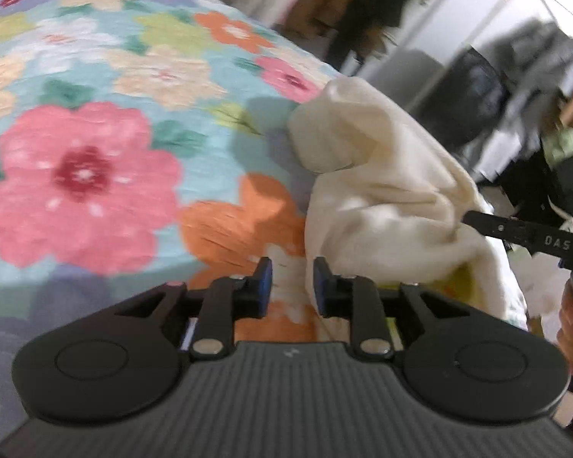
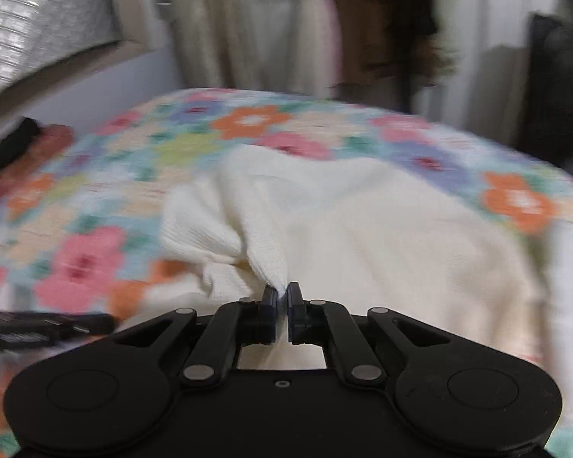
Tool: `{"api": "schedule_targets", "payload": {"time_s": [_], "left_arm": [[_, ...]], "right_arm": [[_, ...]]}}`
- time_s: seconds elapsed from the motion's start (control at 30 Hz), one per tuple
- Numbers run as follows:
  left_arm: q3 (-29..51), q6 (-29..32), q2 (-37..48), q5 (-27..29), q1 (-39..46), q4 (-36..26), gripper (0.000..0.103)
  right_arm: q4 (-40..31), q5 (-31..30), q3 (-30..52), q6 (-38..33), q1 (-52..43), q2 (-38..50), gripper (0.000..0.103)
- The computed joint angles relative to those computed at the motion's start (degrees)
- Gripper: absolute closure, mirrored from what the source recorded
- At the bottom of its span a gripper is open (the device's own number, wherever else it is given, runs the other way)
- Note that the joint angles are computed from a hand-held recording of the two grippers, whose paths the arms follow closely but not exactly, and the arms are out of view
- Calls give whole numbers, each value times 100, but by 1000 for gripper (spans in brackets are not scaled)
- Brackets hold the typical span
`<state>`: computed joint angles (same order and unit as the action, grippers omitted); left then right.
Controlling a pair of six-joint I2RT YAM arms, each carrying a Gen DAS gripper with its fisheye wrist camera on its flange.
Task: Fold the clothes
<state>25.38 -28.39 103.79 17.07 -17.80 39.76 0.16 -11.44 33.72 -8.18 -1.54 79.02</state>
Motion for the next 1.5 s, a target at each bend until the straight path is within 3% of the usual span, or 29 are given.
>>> {"api": "schedule_targets", "payload": {"time_s": [0.17,0.33,0.4,0.5,0.57,0.63,0.73,0.8,0.83,0.87,0.9,0.97,1.13,1.23,1.37,1.43,1.47,1.5], "left_arm": [[13,4,89,-24,-409,-45,74],[23,74,135,8,-522,-16,70],[19,42,210,206,-476,119,66],[19,72,232,260,-506,177,65],[-4,157,204,191,-566,197,65],[-46,201,184,199,-604,276,65],[-69,304,214,164,-684,415,65],[-66,426,181,37,-772,368,65],[-68,471,138,-38,-816,314,65],[-91,497,71,-113,-858,286,63],[-118,520,-1,-188,-900,264,62],[-147,545,-153,-278,-988,205,61],[-276,640,-690,-686,-1524,300,41],[-301,869,-940,-805,-1844,274,35],[-236,480,-997,-1494,-2110,262,34],[-186,238,-1042,-2207,-2174,138,50],[-175,212,-1085,-2361,-2114,61,80],[-219,217,-1179,-2341,-1950,35,97]], "right_arm": [[320,691,-450,-428,-759,314,101],[919,1280,-1046,-733,-787,193,101],[690,588,-1229,-681,-983,-479,97],[321,-274,-1507,-745,-908,-1596,75],[279,-332,-1623,-938,-474,-1847,51],[398,-256,-1674,-1229,69,-1771,40],[1403,744,-1516,-1428,943,-427,44],[1947,1335,-1219,-1543,1208,512,64],[2301,1283,-1257,-1343,1066,640,94],[2449,1218,-1238,-1209,919,687,98],[2604,1154,-1215,-1063,774,744,98],[2324,289,-1096,-446,156,327,98],[1357,-1899,-1017,30,-779,-909,98],[923,-2347,-940,43,-733,-1293,98],[582,-2879,-838,365,-575,-1475,97],[544,-3075,-795,500,-449,-1441,97],[452,-3117,-871,525,-401,-1609,97],[418,-3105,-850,451,-321,-1530,97]]}}
